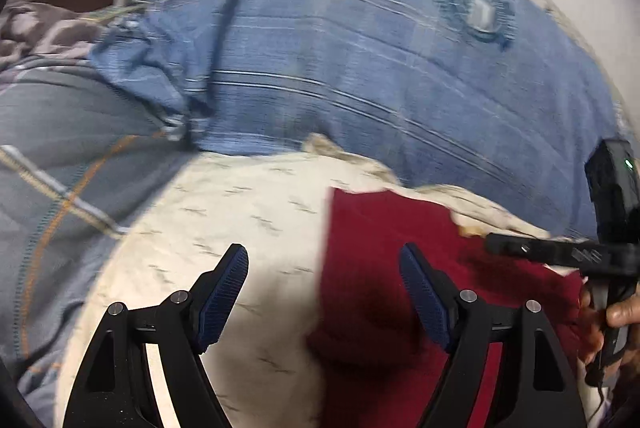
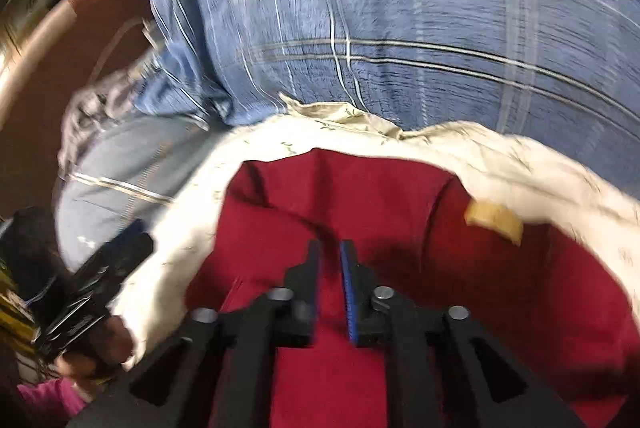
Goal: Fold small clothes
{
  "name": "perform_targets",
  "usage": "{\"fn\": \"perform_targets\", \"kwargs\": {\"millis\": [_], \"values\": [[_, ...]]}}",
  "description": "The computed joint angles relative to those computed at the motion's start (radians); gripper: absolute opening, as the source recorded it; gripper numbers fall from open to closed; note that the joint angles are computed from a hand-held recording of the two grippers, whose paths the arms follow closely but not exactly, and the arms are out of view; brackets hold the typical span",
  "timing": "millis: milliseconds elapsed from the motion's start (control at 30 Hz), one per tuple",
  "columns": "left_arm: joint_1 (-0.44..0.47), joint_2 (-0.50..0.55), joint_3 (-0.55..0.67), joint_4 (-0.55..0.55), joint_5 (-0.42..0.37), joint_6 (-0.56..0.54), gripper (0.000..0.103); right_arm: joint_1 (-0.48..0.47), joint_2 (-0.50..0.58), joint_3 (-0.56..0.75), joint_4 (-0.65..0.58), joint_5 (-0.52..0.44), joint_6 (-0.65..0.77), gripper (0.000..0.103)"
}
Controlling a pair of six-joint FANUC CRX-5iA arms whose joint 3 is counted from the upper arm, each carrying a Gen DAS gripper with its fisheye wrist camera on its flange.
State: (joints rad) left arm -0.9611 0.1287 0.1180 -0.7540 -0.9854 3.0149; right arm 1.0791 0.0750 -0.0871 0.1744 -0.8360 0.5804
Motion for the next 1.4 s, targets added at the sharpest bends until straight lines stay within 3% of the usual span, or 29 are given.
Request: {"fn": "perform_targets", "kwargs": {"millis": [33, 67, 200, 300, 367, 400, 433, 500, 600, 667, 733, 800, 833, 867, 967, 1067, 1200, 1300, 1400], "values": [[0.013, -0.008, -0.015, 0.033, 0.045, -0.036, 0.077, 0.034, -0.056, -0.064, 0.061, 0.009, -0.055, 0.055], [0.025, -0.012, -0.026, 0.066, 0.085, -0.080, 0.077, 0.075, -0.109, -0.126, 0.141, -0.001, -0.127, 0.062], [0.012, 0.048, 0.036, 0.119, 0.057, -0.261, 0.074, 0.220, -0.299, -0.336, 0.379, -0.089, -0.458, 0.062], [0.030, 0.112, 0.092, 0.197, 0.033, -0.388, 0.067, 0.281, -0.389, -0.426, 0.440, -0.160, -0.653, 0.063], [0.056, 0.155, 0.122, 0.270, 0.019, -0.448, 0.043, 0.316, -0.439, -0.466, 0.438, -0.201, -0.739, 0.066], [0.075, 0.175, 0.131, 0.324, 0.019, -0.476, 0.020, 0.334, -0.463, -0.487, 0.441, -0.220, -0.776, 0.066], [0.077, 0.189, 0.149, 0.330, 0.003, -0.473, 0.017, 0.352, -0.471, -0.498, 0.446, -0.256, -0.809, 0.066], [0.059, 0.201, 0.196, 0.279, -0.030, -0.451, 0.008, 0.380, -0.450, -0.485, 0.450, -0.351, -0.813, 0.066], [0.074, 0.133, 0.156, 0.292, 0.097, -0.443, 0.005, 0.395, -0.426, -0.477, 0.472, -0.419, -0.785, 0.069], [0.066, 0.101, 0.159, 0.247, 0.113, -0.415, 0.005, 0.377, -0.394, -0.465, 0.480, -0.444, -0.750, 0.077], [0.075, 0.085, 0.158, 0.240, 0.108, -0.404, 0.005, 0.354, -0.332, -0.428, 0.470, -0.511, -0.696, 0.077], [0.096, 0.074, 0.141, 0.241, 0.113, -0.375, 0.005, 0.328, -0.304, -0.416, 0.460, -0.511, -0.640, 0.074], [0.095, 0.072, 0.134, 0.233, 0.109, -0.350, 0.005, 0.314, -0.286, -0.410, 0.456, -0.507, -0.602, 0.047], [0.115, 0.069, 0.120, 0.245, 0.113, -0.326, 0.005, 0.308, -0.257, -0.396, 0.460, -0.540, -0.578, 0.004], [0.148, 0.069, 0.079, 0.314, 0.140, -0.308, 0.004, 0.330, -0.298, -0.428, 0.516, -0.561, -0.662, 0.006], [0.172, 0.105, 0.093, 0.368, 0.124, -0.344, 0.004, 0.397, -0.349, -0.450, 0.552, -0.654, -0.760, 0.006], [0.159, 0.154, 0.143, 0.373, 0.092, -0.377, 0.004, 0.481, -0.419, -0.476, 0.495, -0.658, -0.842, 0.006], [0.141, 0.179, 0.186, 0.338, 0.021, -0.377, 0.004, 0.473, -0.377, -0.424, 0.360, -0.689, -0.741, 0.006], [0.131, 0.161, 0.176, 0.327, 0.014, -0.365, 0.004, 0.505, -0.430, -0.439, 0.357, -0.734, -0.872, 0.010]]}}
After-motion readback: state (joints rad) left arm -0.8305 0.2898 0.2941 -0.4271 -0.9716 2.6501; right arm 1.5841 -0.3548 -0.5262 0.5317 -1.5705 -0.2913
